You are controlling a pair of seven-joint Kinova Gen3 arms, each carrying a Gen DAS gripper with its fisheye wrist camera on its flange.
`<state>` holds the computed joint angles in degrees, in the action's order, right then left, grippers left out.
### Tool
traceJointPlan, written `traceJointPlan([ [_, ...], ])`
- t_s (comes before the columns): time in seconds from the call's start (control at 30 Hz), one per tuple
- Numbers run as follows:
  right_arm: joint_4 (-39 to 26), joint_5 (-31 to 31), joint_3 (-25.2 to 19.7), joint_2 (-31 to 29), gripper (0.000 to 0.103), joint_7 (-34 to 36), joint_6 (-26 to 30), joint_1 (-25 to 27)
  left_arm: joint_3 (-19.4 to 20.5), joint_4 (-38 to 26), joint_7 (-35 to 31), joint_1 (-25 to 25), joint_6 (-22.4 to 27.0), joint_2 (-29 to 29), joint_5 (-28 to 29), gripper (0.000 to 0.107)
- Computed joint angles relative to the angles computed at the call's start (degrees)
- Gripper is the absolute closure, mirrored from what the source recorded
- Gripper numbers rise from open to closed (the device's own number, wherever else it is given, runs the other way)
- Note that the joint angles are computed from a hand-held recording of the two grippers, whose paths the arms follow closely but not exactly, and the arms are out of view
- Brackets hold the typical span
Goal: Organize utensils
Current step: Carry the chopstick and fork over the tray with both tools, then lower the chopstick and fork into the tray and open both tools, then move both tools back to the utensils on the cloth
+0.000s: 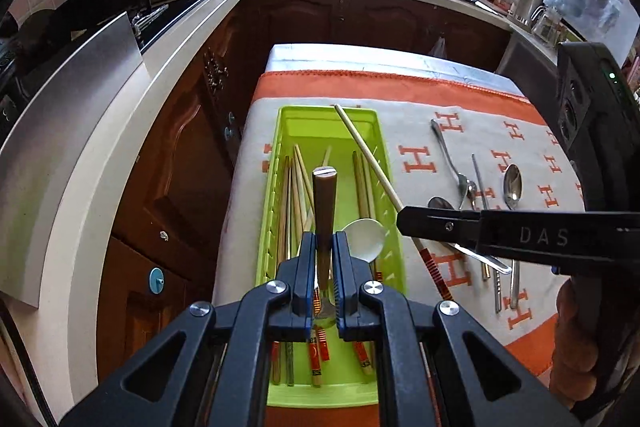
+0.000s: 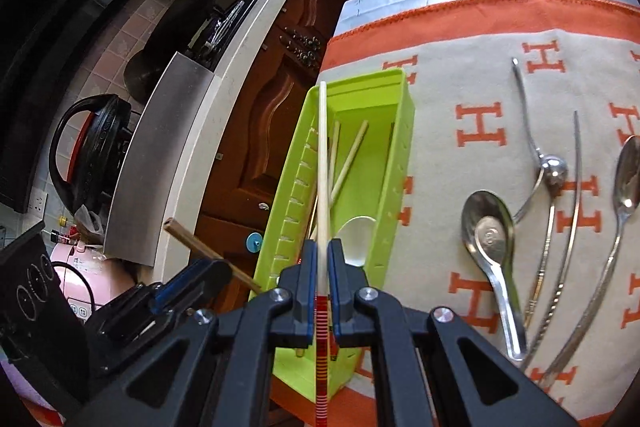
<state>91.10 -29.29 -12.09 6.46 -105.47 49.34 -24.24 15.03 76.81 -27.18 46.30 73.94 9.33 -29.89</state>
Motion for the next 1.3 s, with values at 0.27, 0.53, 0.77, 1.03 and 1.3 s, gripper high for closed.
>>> traceJointPlan([
  [0.27, -1.8, 3.8, -0.6, 4.0, 0.095, -4.8, -0.5, -2.6, -1.3, 3.1, -0.1, -2.7, -5.7, 0.9, 2.1, 0.097],
  [0.53, -0.8, 4.5, -0.4, 3.1, 0.095, -3.3, 0.2, -1.3, -1.5, 3.1, 1.5, -2.7, -7.2, 0.7, 2.6, 0.082],
  [0.77, 1.6, 7.8, 0.9, -1.1, 0.095, -1.4, 2.0, -0.1, -0.6, -0.3, 2.0, -0.2, -5.5, 1.9, 1.4, 0.073],
  [1.03, 7.5, 9.3, 4.0, -8.3, 0.095, 0.2, 3.7, 4.1, -1.3, -8.6, -1.3, 4.8, -4.4, 7.0, 1.3, 0.063],
  [1.3, 13.7, 4.0, 9.4, -11.8, 0.095, 6.3, 3.4, 10.1, -4.3, -18.5, -6.5, 8.3, -4.6, 14.6, 5.9, 0.063],
])
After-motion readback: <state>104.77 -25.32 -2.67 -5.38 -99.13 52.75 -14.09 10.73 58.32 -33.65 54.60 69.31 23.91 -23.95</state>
